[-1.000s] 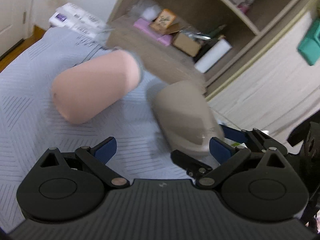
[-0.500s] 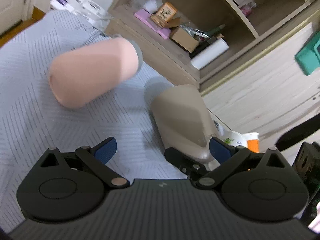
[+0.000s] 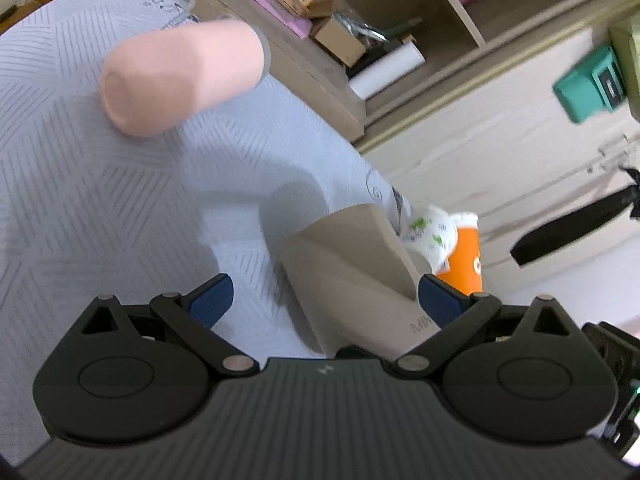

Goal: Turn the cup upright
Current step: 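Close the right tool's fingers around the taupe tumbler's base, then rotate the right tool to tip the taupe tumbler upright, opening upward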

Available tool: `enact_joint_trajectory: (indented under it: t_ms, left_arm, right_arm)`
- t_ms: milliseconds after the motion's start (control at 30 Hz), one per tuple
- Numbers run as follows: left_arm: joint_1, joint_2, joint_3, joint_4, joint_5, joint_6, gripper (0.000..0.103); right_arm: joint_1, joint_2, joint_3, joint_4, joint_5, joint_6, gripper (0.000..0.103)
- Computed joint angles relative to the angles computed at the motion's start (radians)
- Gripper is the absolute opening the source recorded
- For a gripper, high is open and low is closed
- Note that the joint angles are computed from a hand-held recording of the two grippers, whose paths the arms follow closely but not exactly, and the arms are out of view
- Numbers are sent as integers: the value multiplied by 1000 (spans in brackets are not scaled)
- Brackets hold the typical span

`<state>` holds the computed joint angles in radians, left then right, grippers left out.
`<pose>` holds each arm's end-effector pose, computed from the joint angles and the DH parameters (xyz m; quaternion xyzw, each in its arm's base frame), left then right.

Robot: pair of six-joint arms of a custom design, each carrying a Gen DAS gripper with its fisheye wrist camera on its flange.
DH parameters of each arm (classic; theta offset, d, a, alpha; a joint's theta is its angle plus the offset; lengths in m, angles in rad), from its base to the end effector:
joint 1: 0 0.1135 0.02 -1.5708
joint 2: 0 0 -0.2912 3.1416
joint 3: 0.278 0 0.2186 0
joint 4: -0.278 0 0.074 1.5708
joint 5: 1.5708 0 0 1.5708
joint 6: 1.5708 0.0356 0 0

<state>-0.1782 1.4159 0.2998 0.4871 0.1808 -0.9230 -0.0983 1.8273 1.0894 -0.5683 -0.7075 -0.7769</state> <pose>0.2050 -0.0434 0.1746 -0.2848 0.8416 -0.3050 0.3430 0.3169 -0.0080 0.2006 -0.3526 0.8617 0.2586 0.2576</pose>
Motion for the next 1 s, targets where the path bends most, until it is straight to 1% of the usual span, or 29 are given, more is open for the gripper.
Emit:
enact_joint_trajectory:
  t_ms: [67, 133, 167, 300, 400, 467, 500, 567, 633, 767, 900, 1000]
  left_arm:
    - [-21, -29, 7, -56, -7, 17, 100]
    - [-42, -56, -1, -73, -12, 24, 100]
    - [-45, -64, -5, -78, -8, 25, 100]
    - [-54, -78, -21, -75, 15, 15, 99]
    - [-65, -74, -22, -75, -3, 22, 95]
    - [-61, -58, -24, -60, -2, 36, 90]
    - [-59, -48, -21, -61, -4, 36, 88]
    - [-39, -44, -36, -37, 22, 47, 81]
    - [-32, -35, -41, -22, 31, 51, 82]
    - [-39, -31, -52, 3, 22, 60, 81]
    - [-47, -34, -43, -13, 12, 67, 81]
    - [-60, -40, -29, -37, -1, 77, 81]
  right_arm:
    - [-26, 17, 20, -97, -29, -40, 82]
    - [-41, 15, 11, -137, -44, -49, 82]
    - [-41, 3, -5, -130, -43, -47, 82]
    - [-36, -68, -103, -35, -20, -15, 82]
    - [-30, -120, -157, -2, 16, 9, 82]
    - [-16, -148, -184, 17, 49, 8, 82]
    - [-12, -150, -181, 8, 59, 4, 82]
    - [-11, -136, -151, -42, 51, -15, 82]
    - [-20, -119, -108, -100, 26, -37, 82]
    - [-36, -90, -38, -204, 17, -99, 81]
    - [-21, -45, 46, -292, 25, -111, 82]
    - [9, -32, 67, -285, 55, -107, 82]
